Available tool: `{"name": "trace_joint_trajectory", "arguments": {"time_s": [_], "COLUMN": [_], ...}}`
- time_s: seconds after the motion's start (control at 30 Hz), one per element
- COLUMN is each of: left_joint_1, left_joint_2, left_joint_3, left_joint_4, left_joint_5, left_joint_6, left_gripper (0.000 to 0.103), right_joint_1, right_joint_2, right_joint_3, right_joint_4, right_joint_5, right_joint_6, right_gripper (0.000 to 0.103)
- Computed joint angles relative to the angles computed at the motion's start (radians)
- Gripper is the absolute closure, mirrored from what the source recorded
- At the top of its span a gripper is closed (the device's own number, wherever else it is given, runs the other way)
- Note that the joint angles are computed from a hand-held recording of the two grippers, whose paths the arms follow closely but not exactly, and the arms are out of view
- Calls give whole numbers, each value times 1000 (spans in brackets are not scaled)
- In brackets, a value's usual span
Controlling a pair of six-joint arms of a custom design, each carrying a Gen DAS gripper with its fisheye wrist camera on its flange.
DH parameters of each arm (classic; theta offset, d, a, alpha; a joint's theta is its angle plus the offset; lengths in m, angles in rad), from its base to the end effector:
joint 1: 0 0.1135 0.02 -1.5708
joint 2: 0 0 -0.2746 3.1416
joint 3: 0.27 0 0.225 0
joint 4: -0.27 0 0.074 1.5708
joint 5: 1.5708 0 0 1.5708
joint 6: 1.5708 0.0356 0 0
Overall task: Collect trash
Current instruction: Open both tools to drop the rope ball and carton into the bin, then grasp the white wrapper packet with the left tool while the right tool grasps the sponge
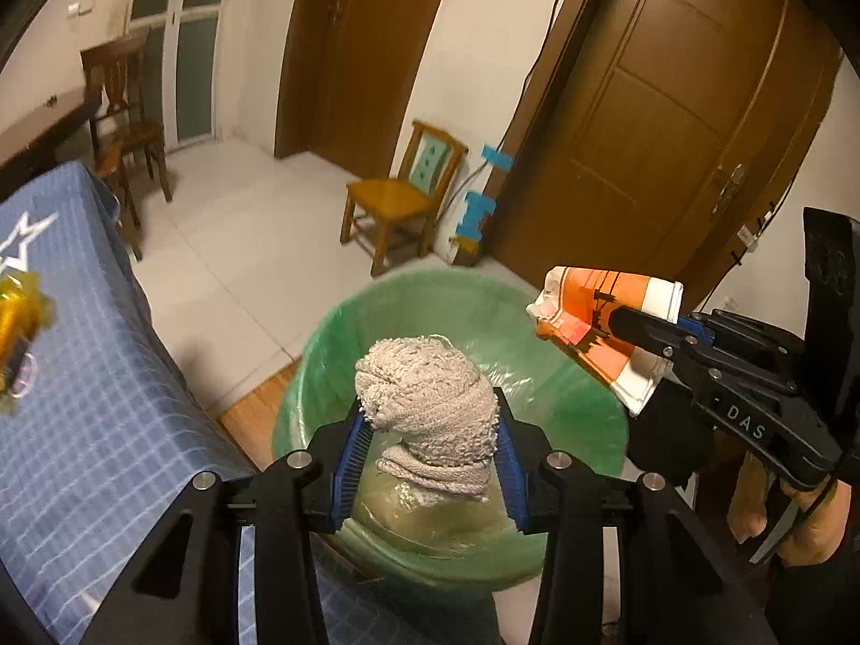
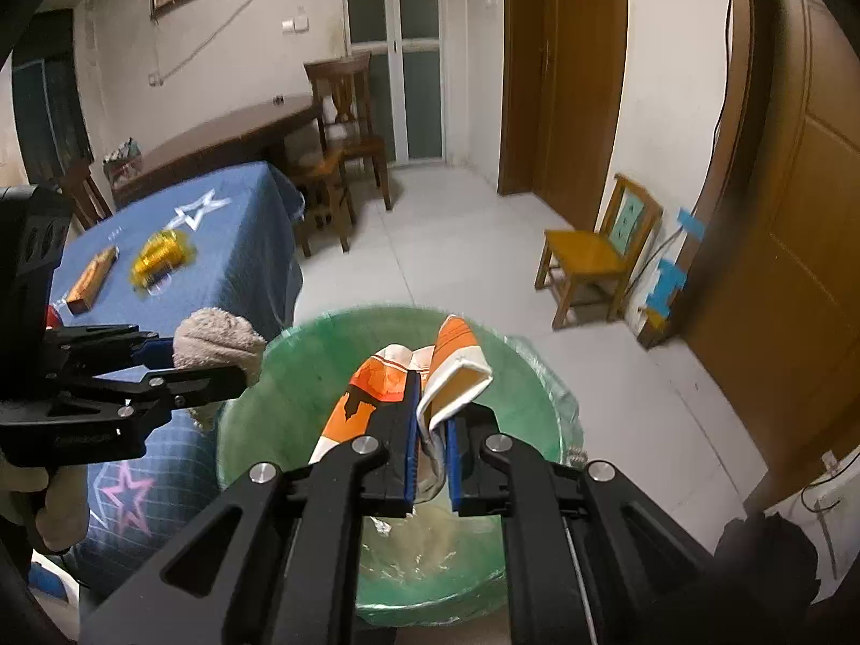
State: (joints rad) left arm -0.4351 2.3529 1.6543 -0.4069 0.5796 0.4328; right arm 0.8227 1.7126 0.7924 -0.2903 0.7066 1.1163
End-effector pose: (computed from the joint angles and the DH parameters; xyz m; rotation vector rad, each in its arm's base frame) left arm 0.4132 -0.2136 0.1220 1.2493 2.2626 -0.7695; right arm 0.2030 0.1848 0.1546 0.5024 2.3131 -0.1380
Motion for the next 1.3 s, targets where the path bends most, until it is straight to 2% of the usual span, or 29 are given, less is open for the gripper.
{"name": "trace_joint_trajectory", "arguments": {"time_s": [0.1,0.27,0.5,0.53,0.6,0.63,0.67,0.7,0.73,0.93,1.07,1.17,1.23,1.3], "left_joint_1": [-24,-42,-37,-33,-36,-26,-26,-23,-22,-2,15,39,66,113], "left_joint_2": [92,166,155,142,127,113,96,91,93,90,51,-17,-75,-138], "left_joint_3": [100,171,158,142,116,98,68,63,68,68,15,-99,-183,-280], "left_joint_4": [-25,-23,-12,-8,17,20,41,47,43,34,46,97,122,155], "left_joint_5": [-21,-28,-24,-23,-36,-32,-35,-37,-37,-34,-25,-21,-14,-5], "left_joint_6": [-16,-32,-40,-40,-49,-42,-47,-49,-49,-55,-35,-1,33,79], "left_gripper": [59,59,58,57,46,33,27,27,27,27,27,27,27,27], "right_joint_1": [-38,-81,-94,-95,-101,-104,-99,-94,-89,-59,-2,72,141,202], "right_joint_2": [15,21,25,24,13,2,-6,-14,-22,-56,-71,-73,-63,-35], "right_joint_3": [-40,-93,-109,-113,-137,-154,-164,-176,-186,-201,-170,-119,-80,-44], "right_joint_4": [75,165,196,202,236,257,262,267,275,238,164,76,32,30], "right_joint_5": [-42,-72,-78,-75,-72,-74,-62,-52,-47,-13,37,107,168,210], "right_joint_6": [-34,-78,-91,-92,-95,-94,-86,-81,-75,-28,16,67,109,129], "right_gripper": [96,96,96,95,93,83,77,68,65,65,65,65,57,53]}}
